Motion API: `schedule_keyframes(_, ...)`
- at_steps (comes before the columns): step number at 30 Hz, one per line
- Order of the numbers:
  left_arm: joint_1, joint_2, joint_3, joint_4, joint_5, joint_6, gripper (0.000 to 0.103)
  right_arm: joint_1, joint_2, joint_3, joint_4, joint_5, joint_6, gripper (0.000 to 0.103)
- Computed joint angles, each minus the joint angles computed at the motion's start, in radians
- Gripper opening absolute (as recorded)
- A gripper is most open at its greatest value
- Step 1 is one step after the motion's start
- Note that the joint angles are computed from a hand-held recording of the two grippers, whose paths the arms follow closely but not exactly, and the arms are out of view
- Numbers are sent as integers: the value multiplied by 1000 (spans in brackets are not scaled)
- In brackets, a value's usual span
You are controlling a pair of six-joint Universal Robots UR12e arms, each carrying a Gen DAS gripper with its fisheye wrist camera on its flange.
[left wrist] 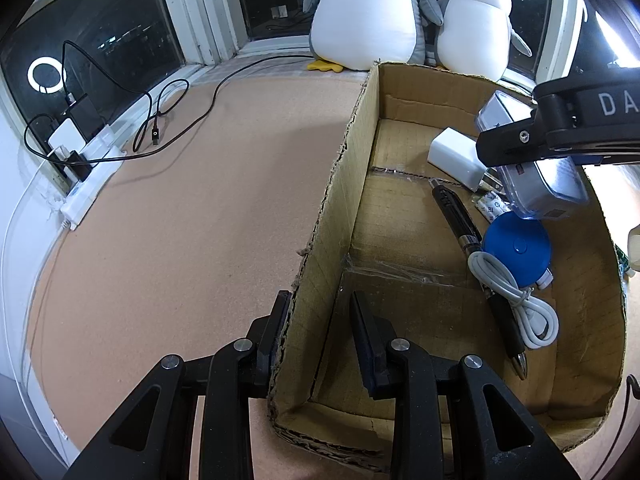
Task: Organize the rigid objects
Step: 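Carry the white boxed power bank into the box and open the right gripper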
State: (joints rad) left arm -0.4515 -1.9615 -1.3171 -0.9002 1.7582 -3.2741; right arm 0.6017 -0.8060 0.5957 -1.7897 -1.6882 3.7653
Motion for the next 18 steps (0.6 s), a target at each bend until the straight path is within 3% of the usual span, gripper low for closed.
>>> schedule_keyframes(4,0,0,0,1,2,2,32,-4,-1,6,-9,20,-7,71)
schedule_keyframes(7,1,0,0,1,0,2,32,-4,-6,16,-28,17,-5,78)
schedule_keyframes(18,0,0,-1,0,6,6,32,-3,-80,122,-120,0,14,78)
